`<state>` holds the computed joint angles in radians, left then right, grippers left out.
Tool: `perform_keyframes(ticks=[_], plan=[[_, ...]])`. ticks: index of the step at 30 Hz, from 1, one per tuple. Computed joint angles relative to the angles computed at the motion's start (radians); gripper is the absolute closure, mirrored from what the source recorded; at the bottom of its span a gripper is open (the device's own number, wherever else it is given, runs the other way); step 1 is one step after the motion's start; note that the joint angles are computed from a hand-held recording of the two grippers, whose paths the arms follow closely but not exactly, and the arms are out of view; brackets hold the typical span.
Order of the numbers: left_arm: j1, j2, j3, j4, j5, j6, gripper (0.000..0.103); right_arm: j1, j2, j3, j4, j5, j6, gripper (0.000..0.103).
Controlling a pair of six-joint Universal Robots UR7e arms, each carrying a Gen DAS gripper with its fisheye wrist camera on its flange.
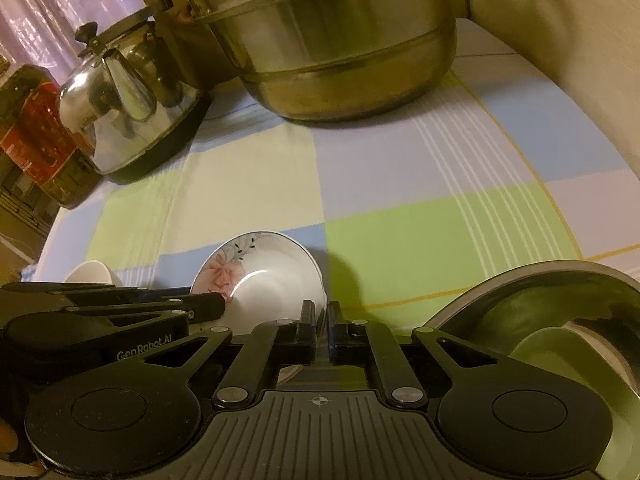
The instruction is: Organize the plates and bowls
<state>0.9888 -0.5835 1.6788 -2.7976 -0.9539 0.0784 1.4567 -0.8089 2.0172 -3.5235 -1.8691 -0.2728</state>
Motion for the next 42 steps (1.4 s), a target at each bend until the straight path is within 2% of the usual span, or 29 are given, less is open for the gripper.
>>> perform_keyframes(ticks=[11,23,35,42], plan=[[-0.037,-0.059,0.058,-0.031,-0.027,-0.01,0.09,0.008,-0.077,0.085,-0.037,0.037,0.024,0.097],[-0.107,-0.129,0.172,-0.071,-0.056,-0.039,0.09,0.005,-0.179,0.228,-0.091,0.05,0.065,0.097],[-0.182,-0.161,0.282,-0.109,-0.089,-0.08,0.09,-0.031,-0.276,0.382,-0.174,0.061,0.084,0.097],[-0.222,-0.145,0.31,-0.115,-0.118,-0.107,0.09,-0.072,-0.329,0.461,-0.22,0.061,0.081,0.097]])
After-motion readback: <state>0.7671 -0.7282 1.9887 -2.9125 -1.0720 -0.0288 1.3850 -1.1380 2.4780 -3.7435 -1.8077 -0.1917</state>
